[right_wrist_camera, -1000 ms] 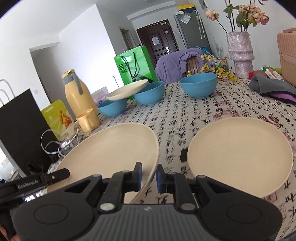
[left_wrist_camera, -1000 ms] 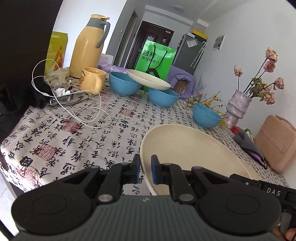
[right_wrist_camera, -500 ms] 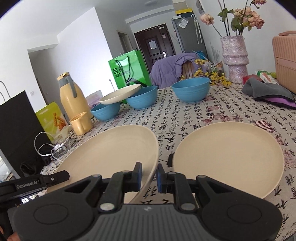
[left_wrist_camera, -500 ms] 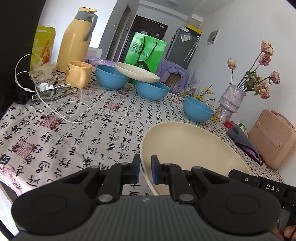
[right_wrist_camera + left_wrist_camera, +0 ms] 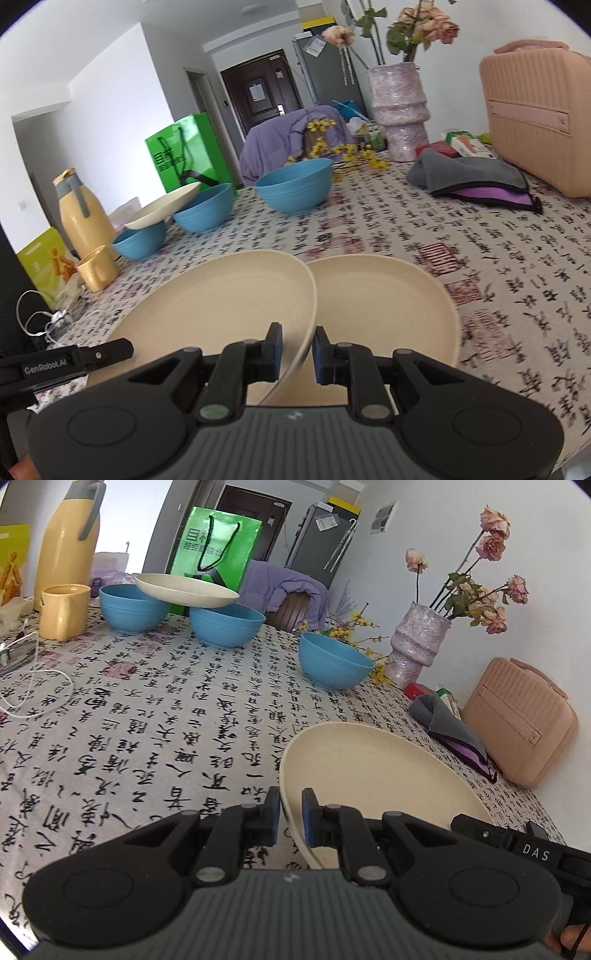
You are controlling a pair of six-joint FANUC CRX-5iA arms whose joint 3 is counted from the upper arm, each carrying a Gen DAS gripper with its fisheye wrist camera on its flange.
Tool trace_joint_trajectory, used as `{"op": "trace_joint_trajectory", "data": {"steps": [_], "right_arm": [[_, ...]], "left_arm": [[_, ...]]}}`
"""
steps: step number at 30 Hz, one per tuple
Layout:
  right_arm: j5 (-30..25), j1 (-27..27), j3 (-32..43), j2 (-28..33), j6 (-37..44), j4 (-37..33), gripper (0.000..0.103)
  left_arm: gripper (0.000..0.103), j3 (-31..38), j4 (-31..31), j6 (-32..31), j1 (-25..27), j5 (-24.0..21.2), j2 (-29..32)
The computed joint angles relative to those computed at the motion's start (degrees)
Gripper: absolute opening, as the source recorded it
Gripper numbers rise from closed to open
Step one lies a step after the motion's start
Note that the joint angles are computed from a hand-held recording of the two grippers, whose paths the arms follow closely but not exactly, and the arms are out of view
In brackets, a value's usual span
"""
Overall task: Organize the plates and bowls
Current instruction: 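Lower each held plate onto a placed plate and open both tools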
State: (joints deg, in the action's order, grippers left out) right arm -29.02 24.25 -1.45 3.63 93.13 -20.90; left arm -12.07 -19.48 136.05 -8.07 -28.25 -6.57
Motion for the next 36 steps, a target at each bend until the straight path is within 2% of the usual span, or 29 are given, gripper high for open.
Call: {"op": "trace_joint_trajectory", "data": {"steps": [5,9,17,22,36], "right_arm": [[1.5,-1.3,-0.4,0.8,-1.7,3.5,0.018],[2.5,-2.3,-0.4,1.6,-2.3,5.6,0.019],[2.4,-4.1,0.8,3.4,-1.6,6.6,0.02],[1.7,-4.5,1.5,3.8,1.3,5.8,0.02],[3.0,-2.9,-0.2,3.2,2.8,11.1,0.026]], "left_arm": [[0.012,3.7,-0.7,-0.6,-2.1,-0.2,4.0],[0.013,7.3,-4.6,0.3,-4.6,-1.8,6.8],[0.013,11.6,-7.7,0.0,-7.3,-4.7,10.7],[0.013,13.4,-12.3,2.5,-9.2,-7.1,11.7],[0.014,13.7,-12.0,2.0,-9.7,-9.5,11.8]]}}
